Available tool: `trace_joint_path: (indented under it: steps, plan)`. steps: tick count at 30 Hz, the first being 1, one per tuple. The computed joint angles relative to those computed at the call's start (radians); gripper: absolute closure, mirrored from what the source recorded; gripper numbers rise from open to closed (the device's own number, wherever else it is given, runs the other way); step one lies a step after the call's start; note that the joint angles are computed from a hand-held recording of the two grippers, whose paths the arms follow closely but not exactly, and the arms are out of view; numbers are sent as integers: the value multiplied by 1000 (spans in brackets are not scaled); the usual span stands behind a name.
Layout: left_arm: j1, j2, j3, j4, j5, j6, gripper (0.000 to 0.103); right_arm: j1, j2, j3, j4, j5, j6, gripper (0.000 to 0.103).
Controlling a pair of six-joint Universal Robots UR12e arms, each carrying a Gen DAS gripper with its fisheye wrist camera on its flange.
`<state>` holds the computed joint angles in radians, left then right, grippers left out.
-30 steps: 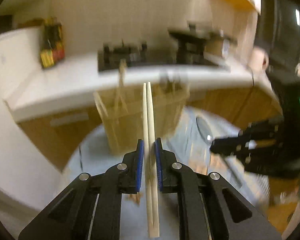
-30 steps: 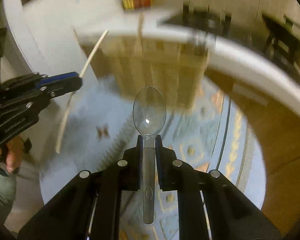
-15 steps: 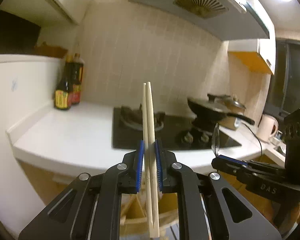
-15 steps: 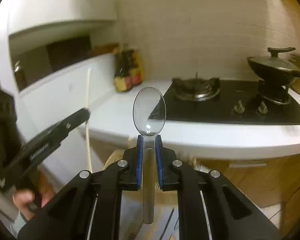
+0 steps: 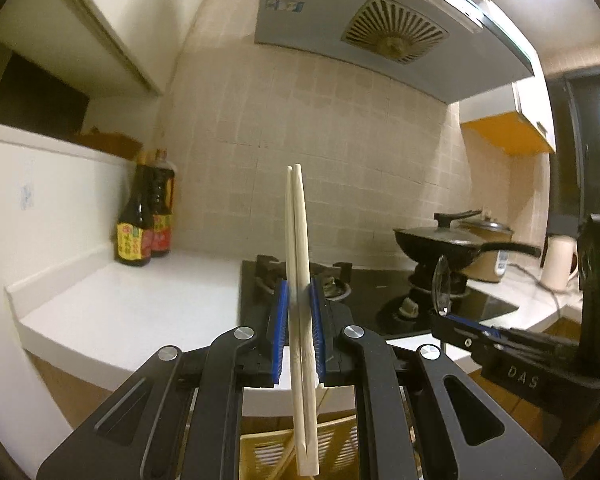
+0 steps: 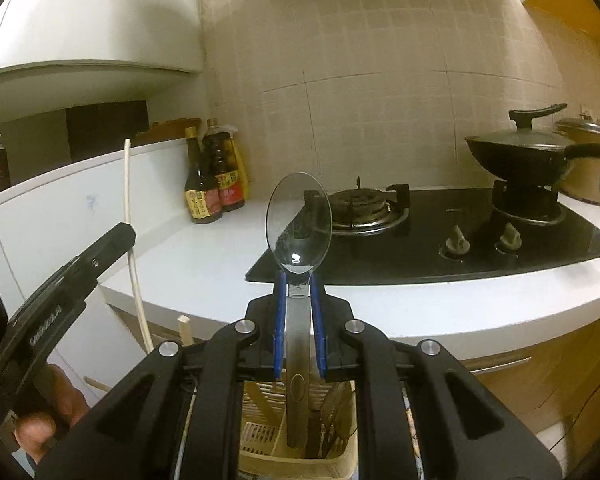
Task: Organize utensils
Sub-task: 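Lift chopsticks and clear spoon over the beige basket and open both tools, then move both tools back down to the last spoons on the rug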
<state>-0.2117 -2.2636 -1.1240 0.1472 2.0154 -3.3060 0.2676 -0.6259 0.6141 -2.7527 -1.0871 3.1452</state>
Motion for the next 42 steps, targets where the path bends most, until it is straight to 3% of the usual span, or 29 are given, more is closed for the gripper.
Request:
trace_joint_path:
  steps: [7,13,15,18,23,29,34,39,42]
  plan:
    - [-7,-15,-4,20,28,48,92,1,-7,37,-31,9,-5,93]
    - [-7,0,-36,32,27,42,91,1,-36,99,-61,4,-32,92]
    - [-5,10,-51,27,15,29,85,1,-50,122,-54,-4,-47,91]
    - [-4,30,-78,21,10,12,76,-3,-75,162,-52,0,-60,82]
    - [-7,74,-139,18,-5,-28,72,-15,-126,242,-54,21,-73,67]
    - [-12,146,-213,-19,-59,-98,70,-22,-201,334,-9,35,-119,66]
    - [-14,207,-257,-153,-155,-153,70,-25,-271,395,152,53,-213,66]
    - [-4,252,-290,-401,-325,-205,70,-15,-309,411,502,14,-381,66]
    - [7,263,-306,-575,-463,-233,71,-12,-309,411,667,-8,-437,66]
